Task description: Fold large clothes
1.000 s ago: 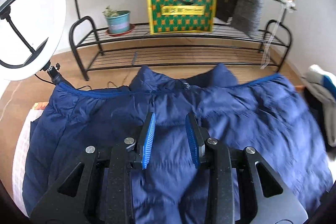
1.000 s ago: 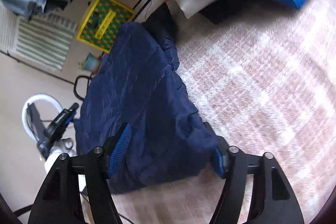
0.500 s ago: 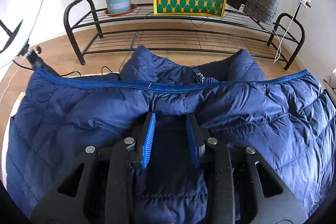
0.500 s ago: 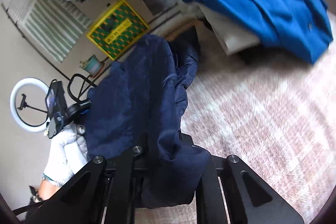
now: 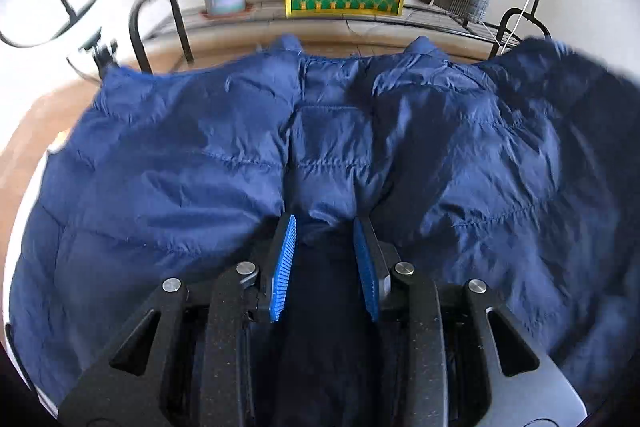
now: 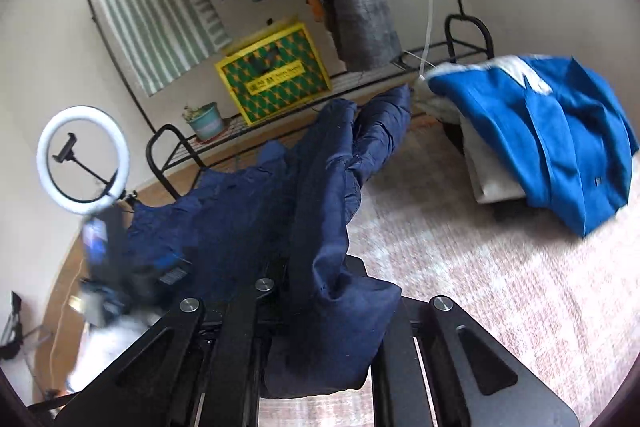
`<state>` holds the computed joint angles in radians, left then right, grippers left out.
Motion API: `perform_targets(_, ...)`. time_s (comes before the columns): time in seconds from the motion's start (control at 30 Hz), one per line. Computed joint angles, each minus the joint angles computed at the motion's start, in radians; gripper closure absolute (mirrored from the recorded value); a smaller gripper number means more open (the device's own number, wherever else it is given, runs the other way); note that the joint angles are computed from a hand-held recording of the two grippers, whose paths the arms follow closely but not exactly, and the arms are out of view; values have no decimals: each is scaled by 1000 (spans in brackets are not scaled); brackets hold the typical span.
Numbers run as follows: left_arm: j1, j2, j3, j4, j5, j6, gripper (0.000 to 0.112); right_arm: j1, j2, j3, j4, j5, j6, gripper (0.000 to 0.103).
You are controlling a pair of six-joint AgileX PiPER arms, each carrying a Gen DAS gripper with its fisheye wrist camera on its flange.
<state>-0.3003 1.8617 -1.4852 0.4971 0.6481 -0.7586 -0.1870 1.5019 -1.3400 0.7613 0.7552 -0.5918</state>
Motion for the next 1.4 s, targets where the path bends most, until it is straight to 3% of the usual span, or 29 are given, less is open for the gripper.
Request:
perform_targets(0.07, -20, -5, 19, 64, -13, -51, 83, 41, -13, -22, -47, -13, 25, 95)
perform_targets(0.17, 24, -70, 51, -131, -29, 103, 83, 97, -29, -72, -102, 0, 57, 95)
perform_targets(0.27, 67, -271, 246, -295, -121, 214, 83, 162, -30, -126, -173, 5, 88, 95)
perform_targets(0.43, 143, -547, 470, -358, -138, 304, 83, 301, -40, -178, -317, -5, 182, 95)
perform_targets(0.57, 319, -715, 587, -542, -104, 529, 83, 463, -51, -185, -482, -38, 286, 95)
perform_targets(0.7, 656, -834, 669, -870, -29, 928, 83, 613, -28, -205, -643, -48, 407, 95)
perform_targets(0.83, 1046, -860, 698, -1175, 122, 1328, 83, 756, 34, -252, -764, -40, 499, 95)
perform_targets(0.97, 1388, -813, 703, -1337, 279, 1605, 83, 926, 167, -354, -880, -19, 597, 95)
perform_targets(1.07, 1571, -786, 710, -1382, 364, 1741, 83, 1037, 304, -456, -922, 10, 643, 95)
perform_targets(1.23, 1729, -731, 699, -1403, 423, 1857, 83, 1166, 518, -611, -1012, 89, 701, 95)
perform_targets(1.4, 1800, -673, 667, -1421, 448, 1925, 83, 1193, 583, -623, -1026, 102, 709, 94)
